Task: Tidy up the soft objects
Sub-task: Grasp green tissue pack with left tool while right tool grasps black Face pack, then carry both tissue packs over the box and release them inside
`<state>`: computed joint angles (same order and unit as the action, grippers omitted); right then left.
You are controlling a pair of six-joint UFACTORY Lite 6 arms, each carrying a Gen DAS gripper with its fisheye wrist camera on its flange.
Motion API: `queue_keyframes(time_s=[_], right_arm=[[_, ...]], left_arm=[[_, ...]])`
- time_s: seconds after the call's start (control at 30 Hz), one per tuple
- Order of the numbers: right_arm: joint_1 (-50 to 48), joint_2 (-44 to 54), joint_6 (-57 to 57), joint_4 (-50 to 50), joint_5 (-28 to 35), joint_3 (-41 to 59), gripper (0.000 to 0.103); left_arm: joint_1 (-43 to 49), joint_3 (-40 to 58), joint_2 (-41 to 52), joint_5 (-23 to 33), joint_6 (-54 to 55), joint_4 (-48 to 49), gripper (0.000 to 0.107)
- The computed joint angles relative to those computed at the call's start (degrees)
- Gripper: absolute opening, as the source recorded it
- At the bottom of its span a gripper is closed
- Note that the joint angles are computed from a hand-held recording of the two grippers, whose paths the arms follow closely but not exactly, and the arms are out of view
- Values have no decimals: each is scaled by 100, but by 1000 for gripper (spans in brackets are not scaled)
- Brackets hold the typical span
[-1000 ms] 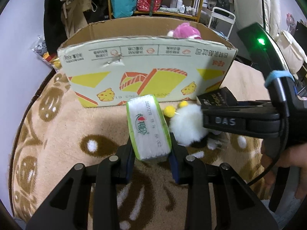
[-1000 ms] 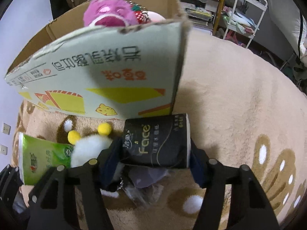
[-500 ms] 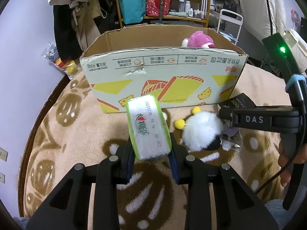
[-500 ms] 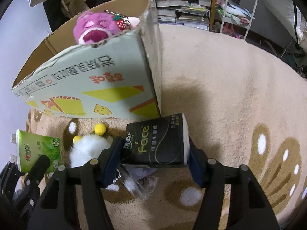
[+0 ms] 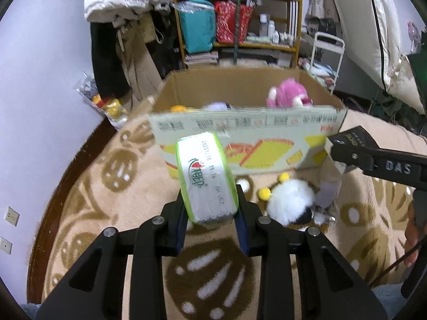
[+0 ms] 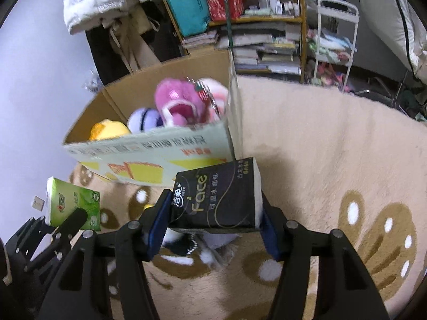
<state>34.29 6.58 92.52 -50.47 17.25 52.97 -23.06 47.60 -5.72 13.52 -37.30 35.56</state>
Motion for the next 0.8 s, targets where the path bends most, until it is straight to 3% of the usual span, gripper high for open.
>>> queue_keyframes(time_s=[0.2, 0.37, 0.57, 0.8], right_arm=[[365, -700, 1117, -1032, 439, -167, 64], [608, -1001, 1687, -1798, 842, -71, 64], [968, -1258, 2614, -2944, 1519, -39, 64], [997, -1136, 2851, -3636, 1813, 269, 64]], left_arm=[[-57, 94, -574, 209, -751, 1023, 30], [-57, 352, -898, 205, -675, 1184, 30], [-277, 631, -959, 180, -1651, 2325, 30], [-244, 1238, -499, 12, -1819, 2674, 30]])
